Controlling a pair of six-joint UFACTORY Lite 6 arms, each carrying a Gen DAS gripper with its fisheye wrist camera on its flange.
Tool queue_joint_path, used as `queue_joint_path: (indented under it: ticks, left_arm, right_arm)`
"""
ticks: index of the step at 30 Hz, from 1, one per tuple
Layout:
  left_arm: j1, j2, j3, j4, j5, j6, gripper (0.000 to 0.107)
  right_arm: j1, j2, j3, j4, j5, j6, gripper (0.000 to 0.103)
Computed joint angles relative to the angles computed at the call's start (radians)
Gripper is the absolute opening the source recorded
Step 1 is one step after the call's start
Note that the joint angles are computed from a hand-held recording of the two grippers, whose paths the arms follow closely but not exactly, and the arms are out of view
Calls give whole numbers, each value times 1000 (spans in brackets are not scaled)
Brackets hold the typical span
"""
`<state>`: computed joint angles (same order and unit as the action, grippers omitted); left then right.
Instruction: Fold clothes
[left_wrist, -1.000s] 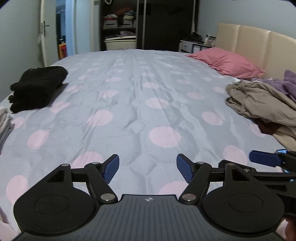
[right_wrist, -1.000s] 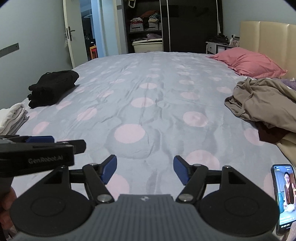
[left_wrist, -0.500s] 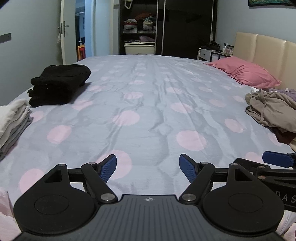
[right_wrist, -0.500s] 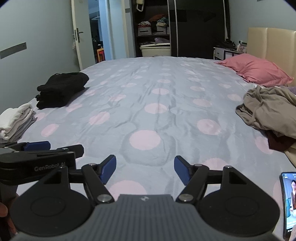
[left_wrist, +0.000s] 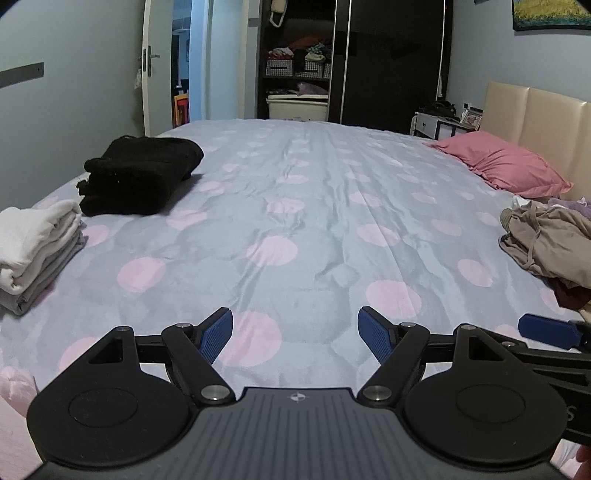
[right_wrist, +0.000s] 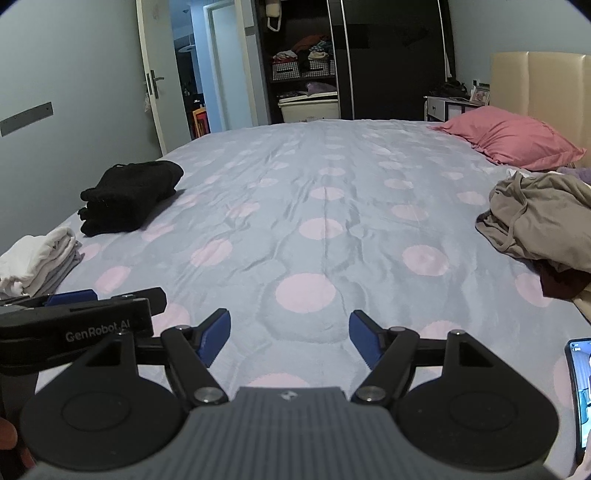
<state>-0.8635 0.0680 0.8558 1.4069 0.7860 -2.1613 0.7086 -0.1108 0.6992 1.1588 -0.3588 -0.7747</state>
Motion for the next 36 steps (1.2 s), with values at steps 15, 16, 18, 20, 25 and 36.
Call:
queue_joint_path:
  ticks: [15, 16, 18, 20, 25, 36]
  left_arm:
    - [9, -44, -10, -24, 4, 43, 75]
    - [10, -46, -10, -25, 1, 41, 75]
    - [19, -45, -5, -28, -15, 43, 75]
    - [21, -37, 7, -33, -16, 53, 75]
    - [14, -13, 30, -51, 8, 78, 75]
    - [20, -30, 16, -44, 2, 75, 75]
  right_arm:
    - [12, -22, -19, -37, -9, 28, 76]
    - [10, -22, -18, -34, -8, 26, 76]
    - [9, -19, -14, -32, -10, 24, 76]
    - [10, -16, -12, -33, -14, 27, 76]
    - [4, -14, -13, -48, -8, 47, 76]
    - [8, -20, -20, -60, -18, 59, 76]
